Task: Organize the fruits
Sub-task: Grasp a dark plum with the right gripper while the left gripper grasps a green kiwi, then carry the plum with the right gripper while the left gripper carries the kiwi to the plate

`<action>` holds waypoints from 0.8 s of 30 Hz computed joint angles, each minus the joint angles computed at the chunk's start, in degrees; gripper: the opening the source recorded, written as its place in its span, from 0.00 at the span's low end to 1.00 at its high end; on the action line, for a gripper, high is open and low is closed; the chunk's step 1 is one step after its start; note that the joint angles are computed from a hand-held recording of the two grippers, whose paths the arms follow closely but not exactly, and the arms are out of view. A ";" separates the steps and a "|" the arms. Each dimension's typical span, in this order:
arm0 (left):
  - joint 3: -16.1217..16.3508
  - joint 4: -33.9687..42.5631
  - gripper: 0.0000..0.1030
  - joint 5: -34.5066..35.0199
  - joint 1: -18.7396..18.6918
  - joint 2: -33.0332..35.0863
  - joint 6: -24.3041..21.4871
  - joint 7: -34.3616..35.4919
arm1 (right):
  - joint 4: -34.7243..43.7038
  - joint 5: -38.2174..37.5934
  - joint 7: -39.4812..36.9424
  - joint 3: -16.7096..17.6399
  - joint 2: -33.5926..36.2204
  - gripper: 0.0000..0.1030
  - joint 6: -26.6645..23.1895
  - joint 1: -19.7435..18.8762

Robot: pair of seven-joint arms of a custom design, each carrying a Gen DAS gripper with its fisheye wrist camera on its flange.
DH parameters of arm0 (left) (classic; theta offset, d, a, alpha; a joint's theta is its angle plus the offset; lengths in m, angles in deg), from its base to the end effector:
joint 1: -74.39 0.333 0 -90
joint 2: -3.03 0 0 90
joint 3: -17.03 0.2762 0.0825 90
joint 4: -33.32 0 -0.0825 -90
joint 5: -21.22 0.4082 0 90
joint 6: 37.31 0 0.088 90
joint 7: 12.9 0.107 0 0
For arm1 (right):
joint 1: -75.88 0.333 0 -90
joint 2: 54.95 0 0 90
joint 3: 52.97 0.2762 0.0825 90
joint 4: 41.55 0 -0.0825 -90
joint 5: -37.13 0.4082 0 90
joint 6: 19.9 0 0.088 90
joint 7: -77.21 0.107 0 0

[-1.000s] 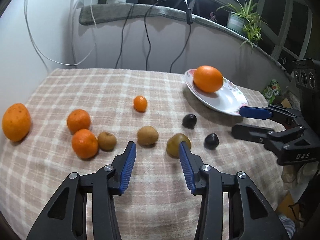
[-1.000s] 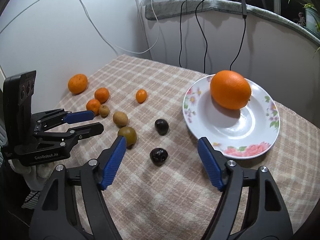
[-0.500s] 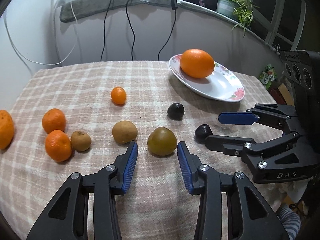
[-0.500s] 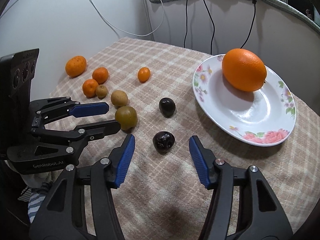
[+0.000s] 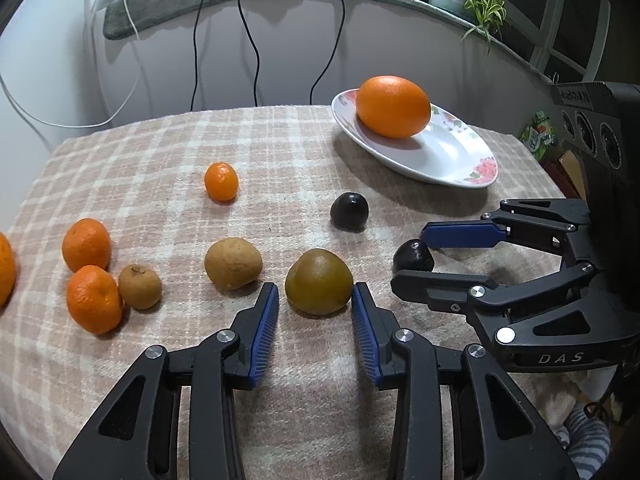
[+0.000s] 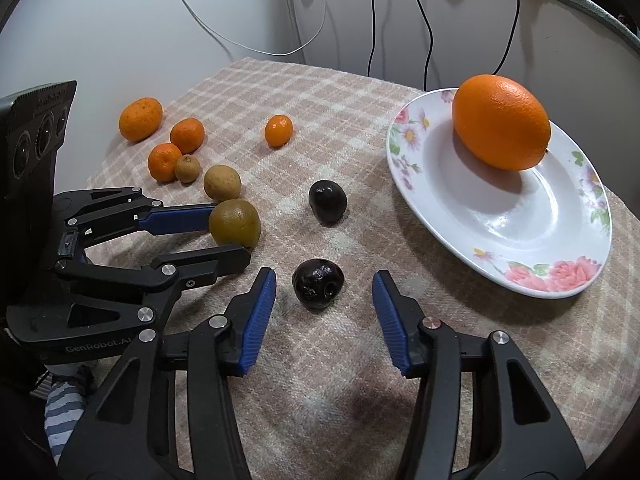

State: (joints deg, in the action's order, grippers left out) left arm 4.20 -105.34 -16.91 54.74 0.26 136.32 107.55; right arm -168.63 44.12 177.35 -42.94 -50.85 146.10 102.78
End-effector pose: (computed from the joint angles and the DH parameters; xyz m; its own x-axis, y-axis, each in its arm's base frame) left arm 0.4772 -0.2483 0.3351 -0.4821 -0.8672 0.1244 -0.7210 0.3121 -0.6186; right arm 0.4816 0.3522 0.3585 0.3950 -0.8962 -0.2019 -0.8095 -0.2356 -0.5378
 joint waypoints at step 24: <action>0.58 0.50 0.27 -10.01 -1.29 -1.42 -1.20 7.34 | -2.14 1.74 -0.91 0.15 -2.19 0.27 1.63 0.15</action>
